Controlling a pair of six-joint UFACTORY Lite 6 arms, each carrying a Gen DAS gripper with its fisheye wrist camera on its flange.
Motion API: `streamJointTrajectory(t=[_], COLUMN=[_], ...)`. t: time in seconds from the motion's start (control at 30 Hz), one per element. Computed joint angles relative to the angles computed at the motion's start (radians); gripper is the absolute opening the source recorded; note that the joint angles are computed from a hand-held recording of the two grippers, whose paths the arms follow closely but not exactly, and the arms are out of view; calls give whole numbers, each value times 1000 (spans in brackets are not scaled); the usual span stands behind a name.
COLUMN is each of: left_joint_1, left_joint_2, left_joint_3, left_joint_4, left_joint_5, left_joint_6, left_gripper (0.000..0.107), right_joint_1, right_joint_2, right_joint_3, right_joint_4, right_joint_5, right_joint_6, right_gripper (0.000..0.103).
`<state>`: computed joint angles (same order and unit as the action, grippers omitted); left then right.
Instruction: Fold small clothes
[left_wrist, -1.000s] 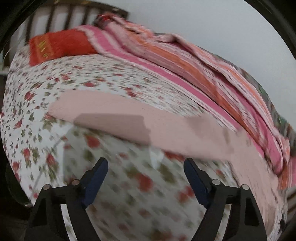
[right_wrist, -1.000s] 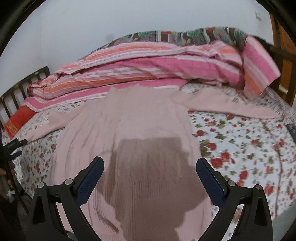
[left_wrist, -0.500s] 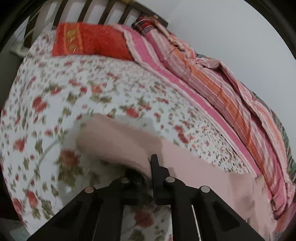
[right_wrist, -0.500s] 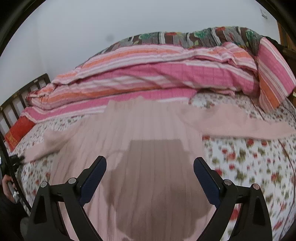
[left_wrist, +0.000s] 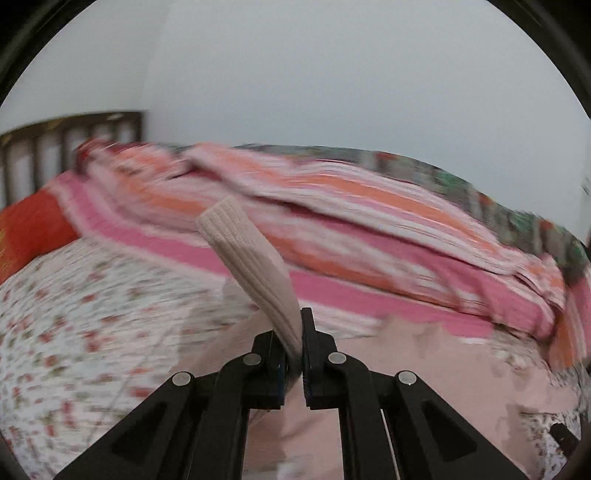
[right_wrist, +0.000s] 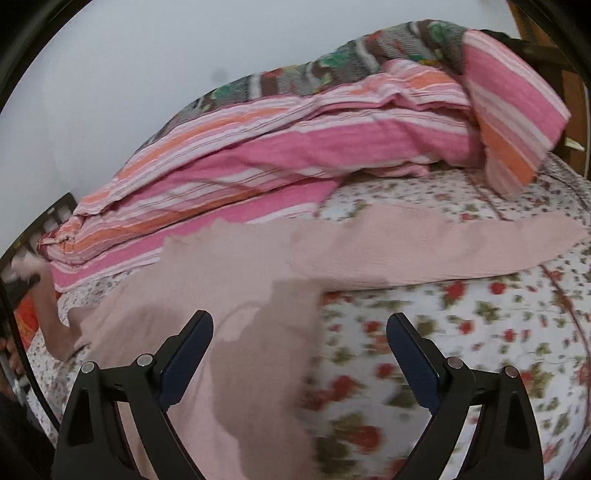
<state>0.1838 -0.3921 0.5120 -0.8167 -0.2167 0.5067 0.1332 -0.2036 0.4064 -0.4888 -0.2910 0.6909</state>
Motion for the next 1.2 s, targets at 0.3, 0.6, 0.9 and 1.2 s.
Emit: streamJointTrajectory(t=[0.3, 0.6, 0.9, 1.2], left_joint_1=[-614, -760, -712, -327], left_joint_2=[579, 1089, 793, 262], left_joint_3=[470, 967, 575, -63], left_joint_4=[-481, -719, -348, -59], left_joint_5=[-249, -134, -193, -205], left_joint_6=[307, 494, 87, -76], left_gripper=[7, 9, 84, 83], right_joint_1=[-306, -273, -177, -10], right_joint_2=[3, 42, 93, 192], right_joint_3=[-22, -4, 26, 132], right_joint_4=[-493, -435, -355, -242], right_joint_5=[-147, -159, -159, -89], right_joint_6=[361, 298, 263, 218], right_gripper=[94, 94, 94, 71])
